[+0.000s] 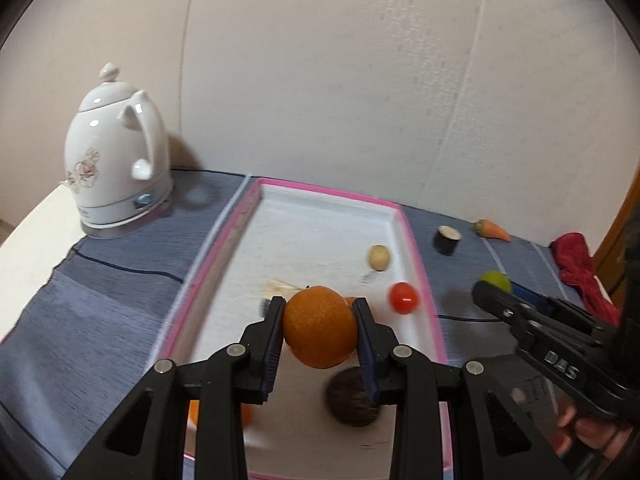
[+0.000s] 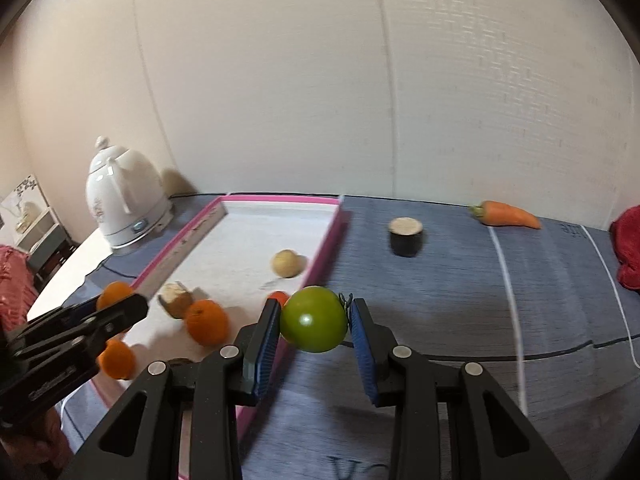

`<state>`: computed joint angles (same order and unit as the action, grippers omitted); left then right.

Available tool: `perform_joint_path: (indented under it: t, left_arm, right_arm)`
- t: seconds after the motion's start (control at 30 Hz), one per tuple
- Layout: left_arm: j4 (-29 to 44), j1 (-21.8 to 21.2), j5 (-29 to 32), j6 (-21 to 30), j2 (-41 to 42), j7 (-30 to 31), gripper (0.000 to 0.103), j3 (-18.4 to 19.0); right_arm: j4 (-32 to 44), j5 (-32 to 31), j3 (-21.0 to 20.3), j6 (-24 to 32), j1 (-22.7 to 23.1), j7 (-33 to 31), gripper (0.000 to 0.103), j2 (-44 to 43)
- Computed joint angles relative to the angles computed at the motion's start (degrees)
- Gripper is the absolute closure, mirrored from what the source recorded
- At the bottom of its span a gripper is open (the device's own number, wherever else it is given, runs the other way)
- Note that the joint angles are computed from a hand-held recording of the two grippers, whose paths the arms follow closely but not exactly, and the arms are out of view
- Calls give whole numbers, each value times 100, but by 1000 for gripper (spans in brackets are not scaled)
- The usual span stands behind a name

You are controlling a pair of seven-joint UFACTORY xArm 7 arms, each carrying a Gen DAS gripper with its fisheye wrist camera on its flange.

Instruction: Organize fruits

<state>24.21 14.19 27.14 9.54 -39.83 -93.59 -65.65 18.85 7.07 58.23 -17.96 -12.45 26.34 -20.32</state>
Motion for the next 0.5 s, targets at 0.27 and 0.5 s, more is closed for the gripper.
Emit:
perform_joint_path:
  t: [0.27, 0.5]
  left_arm:
    - [-443, -61, 61, -195, 112, 98, 69, 395]
    - [-580, 220, 101, -473, 157, 80, 68, 221]
  right_arm:
    - [349, -179, 766, 66, -621, 19, 67, 193]
    - [453, -506, 1139, 152, -950, 302, 67, 196]
